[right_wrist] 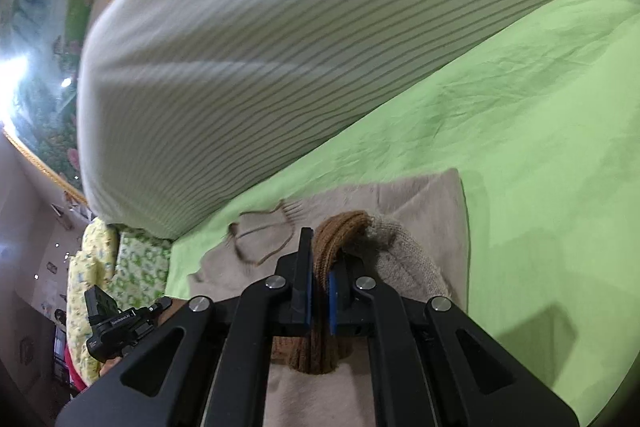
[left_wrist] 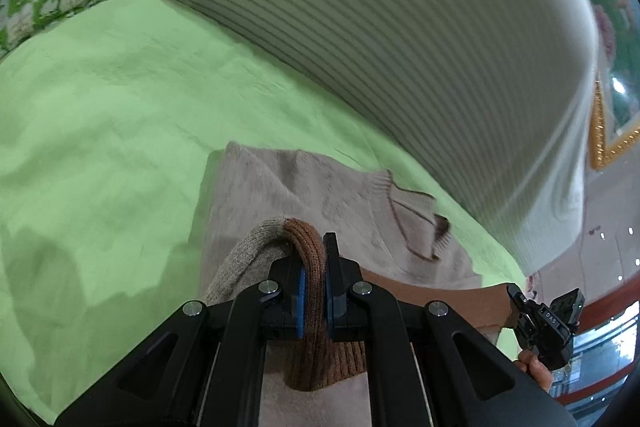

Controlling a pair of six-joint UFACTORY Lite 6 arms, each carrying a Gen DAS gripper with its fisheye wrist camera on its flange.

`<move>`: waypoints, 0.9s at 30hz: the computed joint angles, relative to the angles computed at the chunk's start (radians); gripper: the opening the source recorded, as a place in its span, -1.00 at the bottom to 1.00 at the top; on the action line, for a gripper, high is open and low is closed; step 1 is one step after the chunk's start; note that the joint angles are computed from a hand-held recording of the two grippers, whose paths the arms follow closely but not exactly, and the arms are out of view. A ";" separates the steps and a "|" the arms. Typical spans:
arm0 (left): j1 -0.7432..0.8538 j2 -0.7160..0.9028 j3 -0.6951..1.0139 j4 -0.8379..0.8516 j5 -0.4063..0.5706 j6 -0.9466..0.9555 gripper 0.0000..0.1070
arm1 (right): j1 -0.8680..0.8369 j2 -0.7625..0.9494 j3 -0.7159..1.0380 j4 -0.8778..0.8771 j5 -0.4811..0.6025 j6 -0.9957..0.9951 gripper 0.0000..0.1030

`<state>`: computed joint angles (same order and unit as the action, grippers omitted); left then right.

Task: Fold small clothes
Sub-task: 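Grasp the brown hem with both grippers and lift it toward the collar, then lay the hem over the collar and open both grippers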

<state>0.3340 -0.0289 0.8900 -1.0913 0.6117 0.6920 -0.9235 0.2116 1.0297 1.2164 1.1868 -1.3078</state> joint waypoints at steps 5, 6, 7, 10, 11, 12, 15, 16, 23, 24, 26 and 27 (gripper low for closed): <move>-0.068 0.128 0.097 -0.012 -0.077 0.004 -0.90 | 0.096 0.080 0.063 0.021 -0.133 0.016 -0.87; -0.080 0.150 0.115 0.005 -0.091 -0.015 -0.88 | 0.112 0.098 0.076 0.021 -0.157 0.024 -0.87; -0.093 0.167 0.131 0.043 -0.104 -0.057 -0.87 | 0.123 0.125 0.096 0.017 -0.167 0.039 -0.83; -0.104 0.221 0.177 0.096 -0.109 -0.136 -0.73 | 0.147 0.175 0.141 -0.011 -0.200 0.128 -0.75; -0.101 0.220 0.177 0.084 -0.105 -0.133 -0.64 | 0.145 0.190 0.155 -0.013 -0.192 0.149 -0.73; -0.099 0.217 0.177 0.080 -0.103 -0.136 -0.54 | 0.143 0.197 0.160 -0.010 -0.187 0.160 -0.70; -0.107 0.168 0.156 0.110 -0.133 -0.174 0.05 | 0.127 0.189 0.164 -0.008 -0.171 0.164 -0.55; -0.117 0.130 0.141 0.163 -0.170 -0.228 0.15 | 0.119 0.186 0.165 -0.008 -0.161 0.165 -0.45; -0.092 -0.035 0.093 0.266 -0.127 -0.315 0.22 | 0.039 0.112 0.146 0.026 -0.095 0.155 0.00; -0.097 -0.063 0.077 0.275 -0.118 -0.319 0.23 | 0.029 0.101 0.142 0.022 -0.077 0.151 0.00; -0.117 -0.111 0.045 0.298 -0.098 -0.326 0.23 | 0.005 0.060 0.116 0.011 -0.043 0.126 0.00; -0.137 -0.141 0.020 0.315 -0.093 -0.335 0.23 | -0.006 0.038 0.098 0.008 -0.026 0.108 0.00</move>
